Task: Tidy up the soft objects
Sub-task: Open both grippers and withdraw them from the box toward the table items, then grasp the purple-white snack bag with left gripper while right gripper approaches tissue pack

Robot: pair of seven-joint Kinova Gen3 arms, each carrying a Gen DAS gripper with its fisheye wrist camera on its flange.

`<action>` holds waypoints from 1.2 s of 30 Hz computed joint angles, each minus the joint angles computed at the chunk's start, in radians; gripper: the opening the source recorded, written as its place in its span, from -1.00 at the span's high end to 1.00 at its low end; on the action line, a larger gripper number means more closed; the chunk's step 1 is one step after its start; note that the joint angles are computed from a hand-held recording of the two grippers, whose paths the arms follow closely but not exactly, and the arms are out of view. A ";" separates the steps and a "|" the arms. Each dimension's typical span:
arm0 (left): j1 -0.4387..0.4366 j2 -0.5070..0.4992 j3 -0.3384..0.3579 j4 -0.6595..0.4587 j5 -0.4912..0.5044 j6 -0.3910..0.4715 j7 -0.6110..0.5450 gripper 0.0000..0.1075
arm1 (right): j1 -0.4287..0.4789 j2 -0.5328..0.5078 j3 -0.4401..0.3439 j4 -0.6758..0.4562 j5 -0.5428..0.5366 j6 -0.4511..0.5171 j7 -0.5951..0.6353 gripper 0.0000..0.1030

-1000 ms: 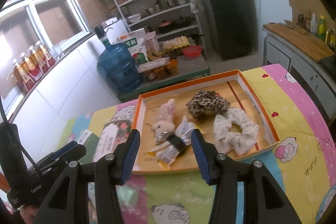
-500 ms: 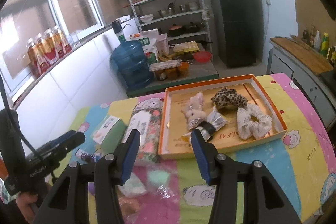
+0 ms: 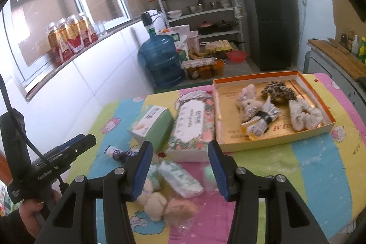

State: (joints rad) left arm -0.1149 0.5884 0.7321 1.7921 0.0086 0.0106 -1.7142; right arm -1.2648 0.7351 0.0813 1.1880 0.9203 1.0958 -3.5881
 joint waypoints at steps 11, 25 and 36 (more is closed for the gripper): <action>-0.095 0.032 0.039 0.038 -0.059 -0.026 -0.010 -0.03 | 0.006 0.075 0.012 -0.129 -0.058 -0.005 0.104 0.02; -0.235 0.300 0.265 -0.092 -0.201 0.195 -0.422 -0.18 | -0.011 0.094 0.040 -0.160 -0.114 0.009 0.124 0.02; -0.103 0.429 0.239 -0.422 -0.299 0.550 -0.825 -0.35 | -0.021 0.082 0.039 -0.133 -0.124 0.041 0.072 0.02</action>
